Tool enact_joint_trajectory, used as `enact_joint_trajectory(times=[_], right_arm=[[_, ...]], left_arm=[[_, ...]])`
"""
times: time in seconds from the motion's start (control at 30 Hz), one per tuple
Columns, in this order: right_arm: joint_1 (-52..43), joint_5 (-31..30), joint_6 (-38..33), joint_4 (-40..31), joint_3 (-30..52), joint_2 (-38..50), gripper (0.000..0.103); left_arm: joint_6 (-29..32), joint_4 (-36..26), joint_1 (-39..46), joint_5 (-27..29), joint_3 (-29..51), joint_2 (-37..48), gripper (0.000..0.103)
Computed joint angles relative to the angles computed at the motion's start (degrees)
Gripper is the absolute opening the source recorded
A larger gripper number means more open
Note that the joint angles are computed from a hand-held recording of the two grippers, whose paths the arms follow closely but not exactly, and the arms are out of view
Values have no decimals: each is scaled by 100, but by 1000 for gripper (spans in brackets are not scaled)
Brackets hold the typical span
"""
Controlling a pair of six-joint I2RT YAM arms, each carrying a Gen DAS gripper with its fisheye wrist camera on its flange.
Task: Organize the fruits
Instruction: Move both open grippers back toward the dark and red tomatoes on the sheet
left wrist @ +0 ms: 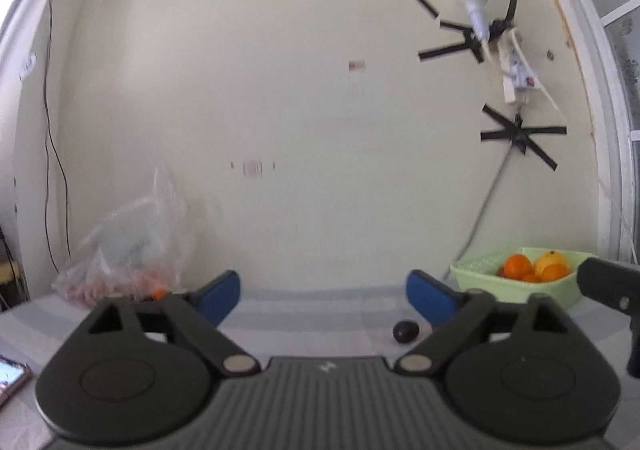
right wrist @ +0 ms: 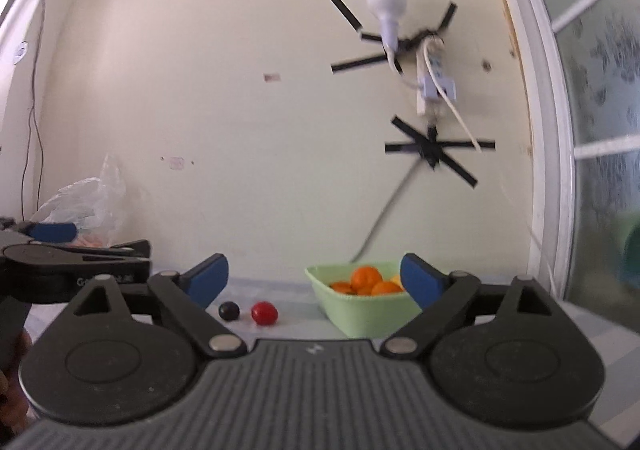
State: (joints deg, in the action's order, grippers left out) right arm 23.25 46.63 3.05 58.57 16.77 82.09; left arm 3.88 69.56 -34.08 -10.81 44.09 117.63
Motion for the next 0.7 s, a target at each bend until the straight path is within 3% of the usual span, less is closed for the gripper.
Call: enact_joint_trajectory(times=[0.1, 0.33, 0.7], right_arm=[[-48, -6, -63, 260, -93, 3, 100], [-39, 27, -129, 565, -164, 50, 103], [-17, 46, -98, 676, -210, 74, 103]], left_arm=[[167, 380, -57, -17, -135, 48, 103], [-278, 97, 73, 30, -98, -63, 103], [-256, 646, 104, 26, -289, 64, 103]])
